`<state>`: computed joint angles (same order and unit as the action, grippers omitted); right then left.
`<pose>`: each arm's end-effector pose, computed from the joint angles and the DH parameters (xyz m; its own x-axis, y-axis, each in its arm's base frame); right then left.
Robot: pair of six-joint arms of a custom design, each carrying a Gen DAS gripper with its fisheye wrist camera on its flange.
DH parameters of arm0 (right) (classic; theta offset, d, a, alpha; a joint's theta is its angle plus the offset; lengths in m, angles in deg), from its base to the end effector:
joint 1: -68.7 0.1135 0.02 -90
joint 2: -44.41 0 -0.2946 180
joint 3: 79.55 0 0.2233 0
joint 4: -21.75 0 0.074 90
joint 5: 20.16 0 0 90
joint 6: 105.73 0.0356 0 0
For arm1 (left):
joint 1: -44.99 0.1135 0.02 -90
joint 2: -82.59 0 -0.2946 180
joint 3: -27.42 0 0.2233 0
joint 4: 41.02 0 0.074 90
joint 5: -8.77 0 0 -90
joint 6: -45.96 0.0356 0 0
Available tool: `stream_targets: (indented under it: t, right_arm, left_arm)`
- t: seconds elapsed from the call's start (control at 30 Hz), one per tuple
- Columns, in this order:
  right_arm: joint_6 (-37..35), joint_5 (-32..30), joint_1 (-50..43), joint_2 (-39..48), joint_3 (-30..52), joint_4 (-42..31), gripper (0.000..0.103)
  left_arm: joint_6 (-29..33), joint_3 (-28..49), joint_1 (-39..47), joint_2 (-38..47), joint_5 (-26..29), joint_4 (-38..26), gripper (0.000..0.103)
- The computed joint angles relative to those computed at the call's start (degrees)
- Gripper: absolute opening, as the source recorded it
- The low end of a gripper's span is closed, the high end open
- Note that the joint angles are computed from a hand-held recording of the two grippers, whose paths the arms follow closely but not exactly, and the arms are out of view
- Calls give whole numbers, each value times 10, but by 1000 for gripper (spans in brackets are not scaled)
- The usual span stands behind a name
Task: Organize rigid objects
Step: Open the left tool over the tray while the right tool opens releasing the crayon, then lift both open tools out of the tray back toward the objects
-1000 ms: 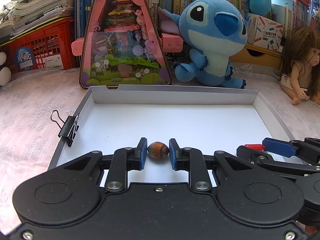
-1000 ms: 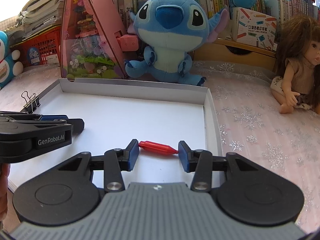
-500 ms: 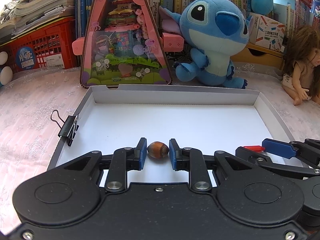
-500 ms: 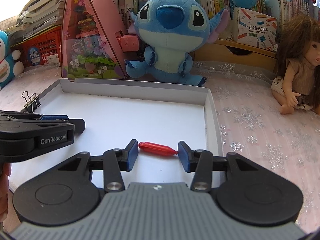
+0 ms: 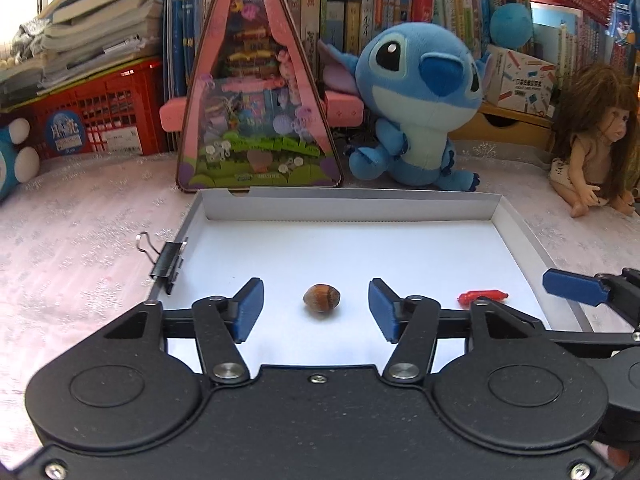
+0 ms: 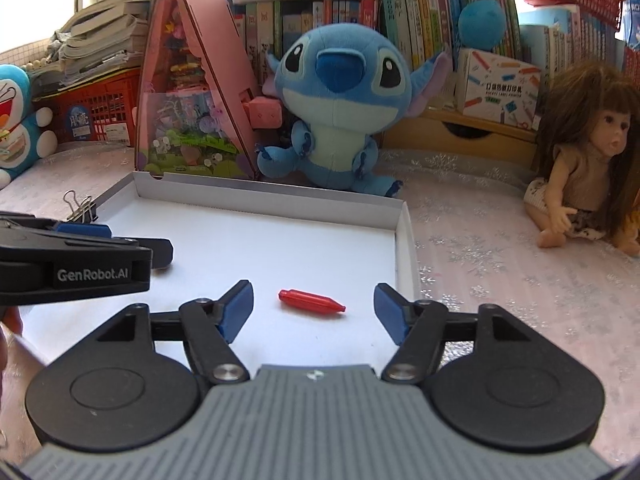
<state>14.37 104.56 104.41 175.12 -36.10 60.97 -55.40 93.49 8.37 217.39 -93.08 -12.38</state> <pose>0.2488 0.1539 0.0370 -0.6079 0.0707 -0.7909 0.1553 0.9874 -0.0311 0.3189 -0.2279 0.0444 -0.5969 0.2034 -0.7761 0.3469 0.9377 -0.0210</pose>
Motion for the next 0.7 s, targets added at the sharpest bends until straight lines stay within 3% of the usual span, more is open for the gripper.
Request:
stream_targets:
  t: [0.33, 0.47, 0.7]
  right_arm:
    - [22, 41, 52, -37, -67, 31, 86]
    - [35, 48, 70, -46, -93, 51, 88]
    - [74, 66, 110, -62, -104, 17, 89]
  left_arm:
    - [1, -106, -2, -44, -3, 75, 74]
    - [5, -153, -4, -58, 4, 119, 78]
    - [10, -223, -18, -67, 12, 189, 80]
